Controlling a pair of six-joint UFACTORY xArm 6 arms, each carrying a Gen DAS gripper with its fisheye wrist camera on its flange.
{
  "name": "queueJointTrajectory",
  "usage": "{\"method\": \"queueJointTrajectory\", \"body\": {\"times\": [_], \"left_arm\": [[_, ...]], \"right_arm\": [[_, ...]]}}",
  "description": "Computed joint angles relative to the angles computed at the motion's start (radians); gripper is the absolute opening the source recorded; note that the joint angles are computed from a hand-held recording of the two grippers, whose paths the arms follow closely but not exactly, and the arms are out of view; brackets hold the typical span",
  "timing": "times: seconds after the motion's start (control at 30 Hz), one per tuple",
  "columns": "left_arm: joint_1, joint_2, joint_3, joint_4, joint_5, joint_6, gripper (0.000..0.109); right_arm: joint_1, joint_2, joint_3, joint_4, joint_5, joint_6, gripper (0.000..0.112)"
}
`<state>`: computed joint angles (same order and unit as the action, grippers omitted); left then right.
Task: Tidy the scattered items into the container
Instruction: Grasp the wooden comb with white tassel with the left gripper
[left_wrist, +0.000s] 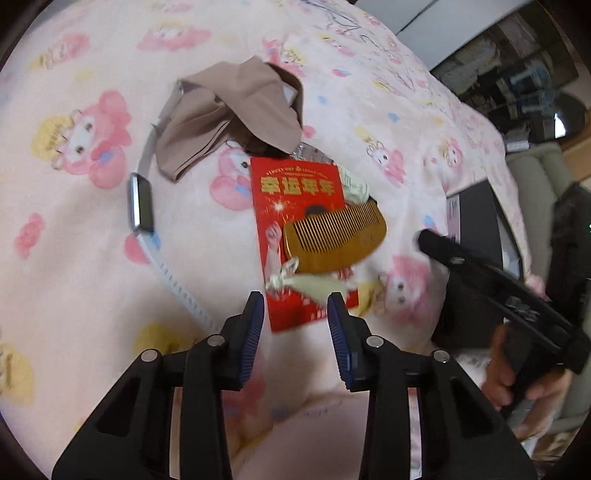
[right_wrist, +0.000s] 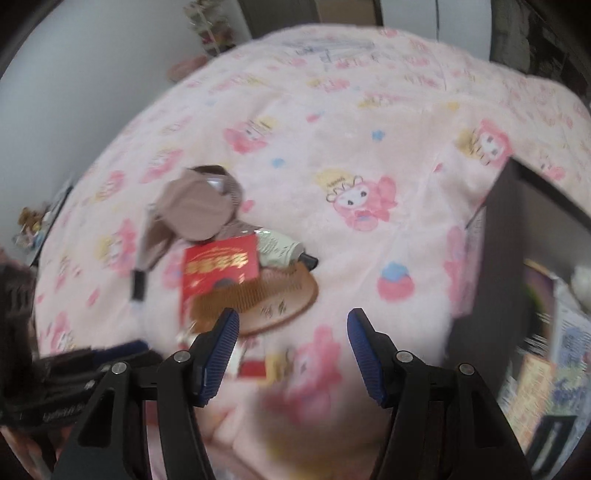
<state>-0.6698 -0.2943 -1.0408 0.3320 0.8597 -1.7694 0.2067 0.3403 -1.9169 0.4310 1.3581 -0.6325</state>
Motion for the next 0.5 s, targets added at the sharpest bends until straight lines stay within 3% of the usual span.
{"method": "queueJointTrajectory", "body": {"times": [0.07, 0.27, 0.4, 0.5], "left_arm": [[0.036, -0.013, 0.056, -0.024, -0.098, 0.011, 0.035], [0.102, 0.002, 0.120, -0.170, -0.257, 0.166, 0.035], [0.117, -0.002, 0.143, -0.186, -0.300, 0.170, 0.035], [0.113, -0.017, 0.160, -0.160, -0.322, 0.140, 0.035]], "right_arm": [[0.030, 0.053, -0.039, -0.044, -0.004, 0.060, 0.058], [0.075, 0.126, -0.053, -0.144, -0.114, 0.138, 0.060], [0.058, 0.193, -0.147, -0.086, -0.020, 0.128, 0.061], [0.033, 0.247, -0.251, -0.015, 0.122, 0.111, 0.060]]}}
